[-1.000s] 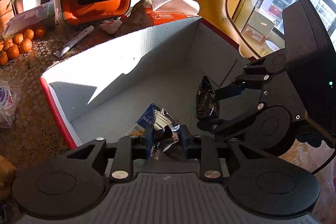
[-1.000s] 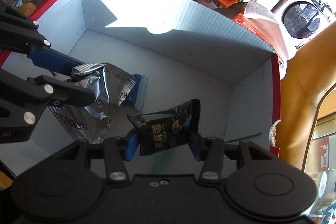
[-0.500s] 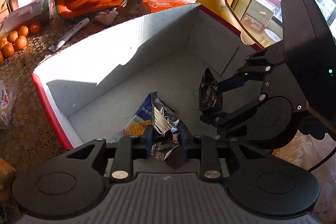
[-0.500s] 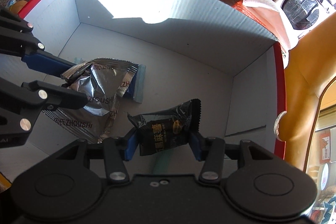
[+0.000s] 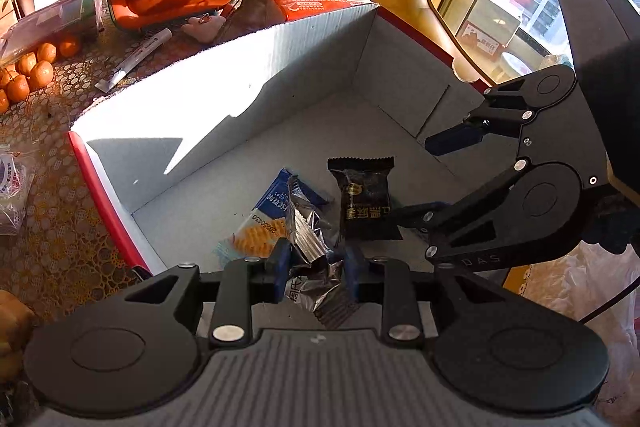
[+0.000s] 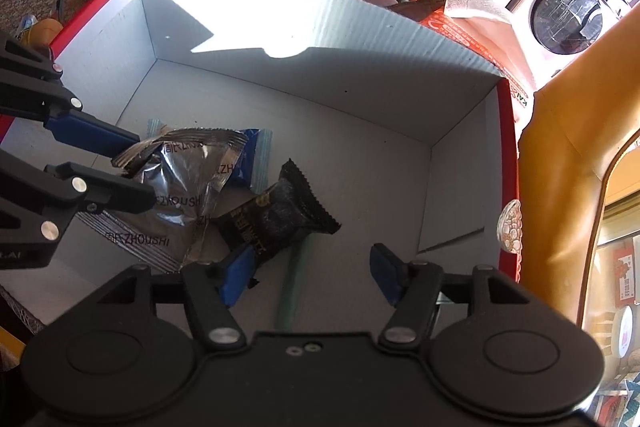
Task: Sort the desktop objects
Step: 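Open both tools to drop the black packet and foil bag into the box, then withdraw both tools from the box back toward the table clutter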
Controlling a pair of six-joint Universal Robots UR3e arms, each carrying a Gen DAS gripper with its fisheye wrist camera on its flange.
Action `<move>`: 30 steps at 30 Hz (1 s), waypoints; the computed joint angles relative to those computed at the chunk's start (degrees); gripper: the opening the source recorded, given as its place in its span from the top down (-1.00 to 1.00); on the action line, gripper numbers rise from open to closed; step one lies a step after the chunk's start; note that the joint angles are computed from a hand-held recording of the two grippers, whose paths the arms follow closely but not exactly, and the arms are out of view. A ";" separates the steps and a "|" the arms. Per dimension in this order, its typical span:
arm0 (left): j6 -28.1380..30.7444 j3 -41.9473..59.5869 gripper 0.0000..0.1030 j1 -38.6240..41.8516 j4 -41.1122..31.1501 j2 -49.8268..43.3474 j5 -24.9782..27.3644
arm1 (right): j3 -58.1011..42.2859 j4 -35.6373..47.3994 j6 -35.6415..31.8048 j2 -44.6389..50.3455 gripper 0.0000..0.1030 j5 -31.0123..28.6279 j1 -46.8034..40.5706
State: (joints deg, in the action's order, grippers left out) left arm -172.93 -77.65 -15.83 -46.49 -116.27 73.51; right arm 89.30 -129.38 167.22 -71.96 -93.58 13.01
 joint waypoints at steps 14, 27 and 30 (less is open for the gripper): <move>1.05 -11.44 0.03 1.25 4.79 11.42 -1.63 | 2.90 -0.26 3.82 -7.65 -0.38 -0.43 0.64; 1.64 -24.13 0.03 2.46 10.04 25.36 -1.29 | 7.80 -3.95 11.38 -15.18 -0.38 -0.87 3.46; 1.69 -26.30 0.03 2.98 10.72 28.13 -1.78 | 8.97 -5.62 14.05 -16.29 -0.38 -2.92 5.26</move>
State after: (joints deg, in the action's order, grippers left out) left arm -171.24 -103.96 -12.85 -35.77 -88.13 71.73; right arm 98.27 -134.99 181.28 -88.25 -96.50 18.27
